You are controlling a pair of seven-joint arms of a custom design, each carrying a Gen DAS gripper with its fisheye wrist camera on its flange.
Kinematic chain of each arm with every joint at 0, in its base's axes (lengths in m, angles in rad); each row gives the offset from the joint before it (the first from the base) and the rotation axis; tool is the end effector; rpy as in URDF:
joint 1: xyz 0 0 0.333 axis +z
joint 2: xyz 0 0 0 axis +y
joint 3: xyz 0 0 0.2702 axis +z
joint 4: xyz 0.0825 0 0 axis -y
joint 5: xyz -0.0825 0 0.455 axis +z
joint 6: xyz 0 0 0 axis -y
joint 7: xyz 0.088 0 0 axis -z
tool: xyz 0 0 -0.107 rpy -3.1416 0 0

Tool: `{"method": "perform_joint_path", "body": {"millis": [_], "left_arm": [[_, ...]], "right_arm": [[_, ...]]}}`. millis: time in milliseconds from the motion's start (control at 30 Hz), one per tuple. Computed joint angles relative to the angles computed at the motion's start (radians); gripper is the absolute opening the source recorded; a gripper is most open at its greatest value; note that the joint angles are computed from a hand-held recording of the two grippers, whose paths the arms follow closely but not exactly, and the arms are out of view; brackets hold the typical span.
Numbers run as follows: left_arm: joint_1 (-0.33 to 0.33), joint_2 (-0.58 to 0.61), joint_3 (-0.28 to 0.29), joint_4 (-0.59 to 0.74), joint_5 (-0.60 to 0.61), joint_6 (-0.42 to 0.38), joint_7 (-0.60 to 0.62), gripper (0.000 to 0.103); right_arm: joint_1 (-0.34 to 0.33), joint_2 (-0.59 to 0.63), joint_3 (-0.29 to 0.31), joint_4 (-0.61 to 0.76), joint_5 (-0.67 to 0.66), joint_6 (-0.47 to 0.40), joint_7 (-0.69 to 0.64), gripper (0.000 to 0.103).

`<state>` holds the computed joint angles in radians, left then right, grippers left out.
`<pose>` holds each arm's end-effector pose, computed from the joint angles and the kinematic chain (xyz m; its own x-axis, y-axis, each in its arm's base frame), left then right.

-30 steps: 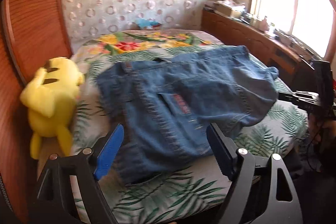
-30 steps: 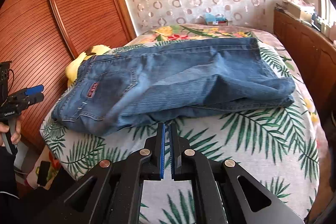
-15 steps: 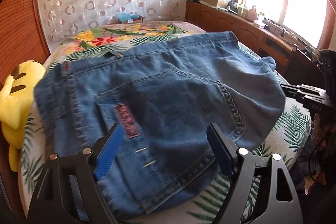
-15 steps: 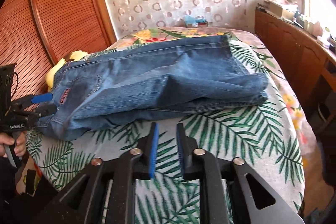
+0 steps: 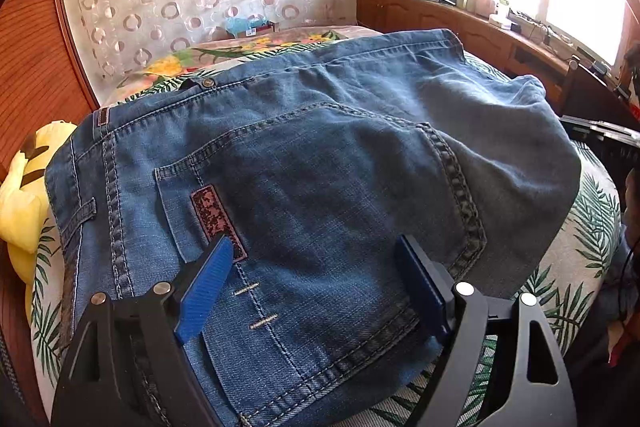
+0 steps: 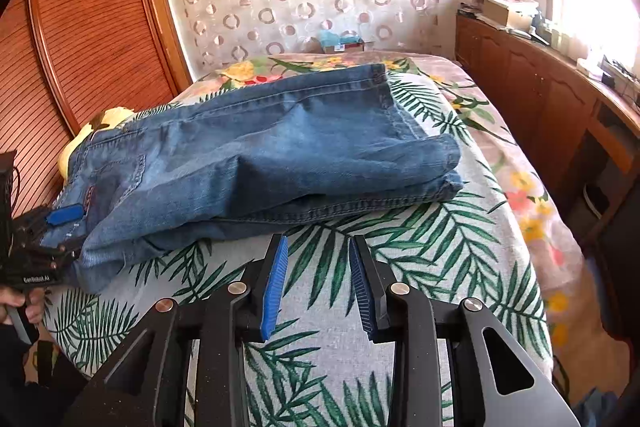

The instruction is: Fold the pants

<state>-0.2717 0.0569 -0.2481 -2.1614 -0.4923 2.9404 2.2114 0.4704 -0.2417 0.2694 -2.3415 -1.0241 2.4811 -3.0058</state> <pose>0.5731 -0.2919 0.3618 -0.6428 -0.7657 -0.0239 -0.5479 0.4813 -0.6842 0.4202 0.3865 0.3834 -0.1823 -0.9782 -0.0992 -0.6219 0.1929 -0.7590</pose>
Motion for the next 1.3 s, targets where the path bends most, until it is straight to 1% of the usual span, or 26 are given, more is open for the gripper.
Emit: {"method": "perform_joint_path", "body": {"millis": [33,67,167,233,333,433,667,833,967,1067,1167,1233,1300], "left_arm": [[0.000,-0.001,-0.001,-0.001,-0.003,0.001,0.003,0.086],[0.001,0.001,-0.002,0.002,-0.014,-0.005,0.015,0.088],[0.001,0.000,-0.002,0.000,-0.017,-0.004,0.020,0.088],[0.001,-0.002,-0.003,-0.002,-0.028,-0.004,0.028,0.088],[-0.001,-0.003,-0.003,-0.004,-0.026,-0.001,0.024,0.088],[-0.001,-0.004,-0.001,-0.004,-0.022,-0.001,0.021,0.088],[-0.001,-0.002,-0.002,-0.002,-0.024,0.000,0.020,0.088],[0.000,-0.003,-0.003,-0.002,-0.035,-0.001,0.030,0.088],[-0.001,-0.002,-0.003,-0.002,-0.035,0.000,0.028,0.088],[-0.001,-0.002,-0.003,-0.002,-0.038,0.000,0.030,0.088],[0.001,-0.003,-0.004,-0.001,-0.058,-0.004,0.045,0.088],[0.003,-0.004,-0.006,0.000,-0.081,-0.005,0.061,0.088],[0.004,-0.003,-0.007,0.003,-0.101,-0.008,0.074,0.088]], "right_arm": [[0.000,-0.010,0.000,-0.006,0.000,-0.003,0.004,0.034],[-0.002,-0.019,-0.001,-0.012,-0.001,-0.005,0.008,0.038],[-0.011,-0.045,-0.001,-0.024,-0.007,-0.014,0.018,0.049],[-0.018,-0.058,0.002,-0.029,-0.008,-0.024,0.026,0.051],[-0.029,-0.085,0.000,-0.045,-0.001,-0.029,0.037,0.051],[-0.040,-0.085,0.002,-0.042,0.002,-0.042,0.044,0.052],[-0.054,-0.053,-0.009,-0.012,0.035,-0.064,0.029,0.053],[-0.061,-0.032,-0.033,-0.003,0.072,-0.046,0.014,0.054],[-0.076,-0.043,-0.054,-0.025,0.099,0.029,0.029,0.055],[-0.095,-0.052,-0.055,-0.035,0.090,0.068,0.047,0.055],[-0.106,-0.038,-0.049,-0.018,0.081,0.064,0.030,0.055],[-0.103,-0.017,-0.050,0.003,0.094,0.048,-0.006,0.054],[-0.099,0.008,-0.051,0.025,0.104,0.030,-0.032,0.047]]}}
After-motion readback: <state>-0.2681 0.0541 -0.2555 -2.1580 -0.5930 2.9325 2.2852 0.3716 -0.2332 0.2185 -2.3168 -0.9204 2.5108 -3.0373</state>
